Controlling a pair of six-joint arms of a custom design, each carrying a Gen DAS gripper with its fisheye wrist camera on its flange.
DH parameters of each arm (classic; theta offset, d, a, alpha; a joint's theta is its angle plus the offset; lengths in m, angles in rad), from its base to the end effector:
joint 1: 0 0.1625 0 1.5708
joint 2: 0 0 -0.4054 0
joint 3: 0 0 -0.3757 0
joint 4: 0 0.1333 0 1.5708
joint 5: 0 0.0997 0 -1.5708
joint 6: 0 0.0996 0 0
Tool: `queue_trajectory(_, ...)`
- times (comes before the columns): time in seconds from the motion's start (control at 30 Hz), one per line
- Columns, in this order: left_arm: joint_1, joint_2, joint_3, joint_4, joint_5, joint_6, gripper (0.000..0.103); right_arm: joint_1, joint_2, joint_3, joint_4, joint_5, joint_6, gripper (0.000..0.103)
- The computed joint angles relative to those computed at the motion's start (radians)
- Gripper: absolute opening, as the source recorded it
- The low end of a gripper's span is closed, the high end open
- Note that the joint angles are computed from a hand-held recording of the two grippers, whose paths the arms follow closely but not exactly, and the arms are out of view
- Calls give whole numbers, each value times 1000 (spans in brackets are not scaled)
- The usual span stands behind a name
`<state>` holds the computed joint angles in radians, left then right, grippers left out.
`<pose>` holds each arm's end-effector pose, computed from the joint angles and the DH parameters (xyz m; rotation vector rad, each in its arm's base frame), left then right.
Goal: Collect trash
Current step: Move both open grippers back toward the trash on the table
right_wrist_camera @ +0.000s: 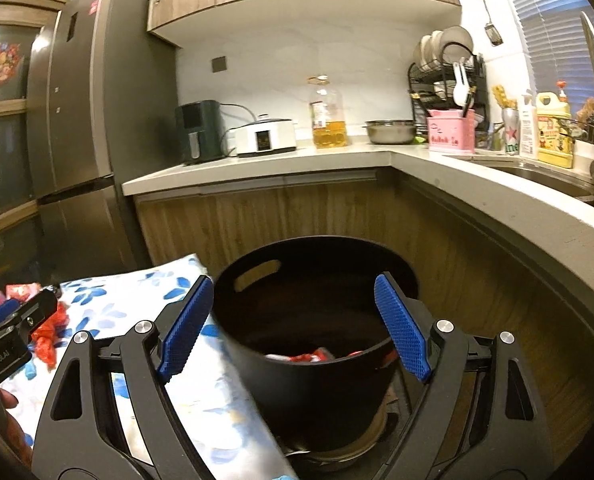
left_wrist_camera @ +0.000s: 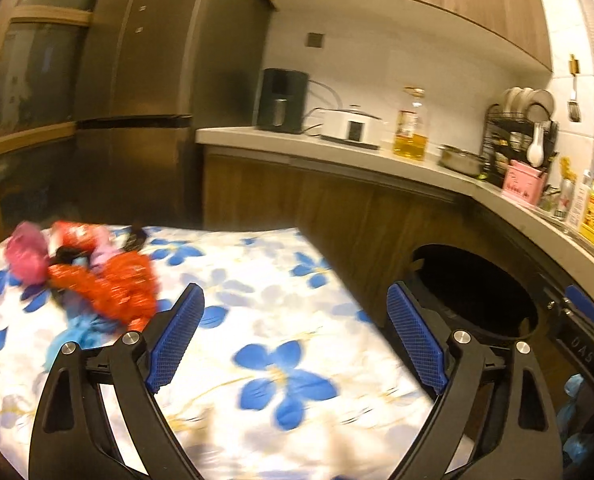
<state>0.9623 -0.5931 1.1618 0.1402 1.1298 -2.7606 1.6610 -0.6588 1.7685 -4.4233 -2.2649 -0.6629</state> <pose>-0.2308 -0.6389 0.0524 0.9777 2.3648 -1.2275 0.1185 -0.5376 0.1855 -0.0489 -1.6560 1.5801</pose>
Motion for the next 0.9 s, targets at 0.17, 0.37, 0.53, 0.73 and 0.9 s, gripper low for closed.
queue_trajectory(0.17,28,-46,38,-19,-53,-3,95,26,48,-43,49,4,7,82)
queue_trajectory(0.37,62,-129,125,-109,-115,31,97,58,118,-110,123,20,3,82)
queue_trajectory(0.53,91,-169,153,-144,-152,41,97,77,178,-177,208,49,11,82)
queue_trajectory(0.73,124,-211,176,-171,-182,41,97,97,269,-290,334,95,-1,82)
queue_trajectory(0.9,146,-223,173,-181,-200,51,97,105,332,-396,467,116,18,82)
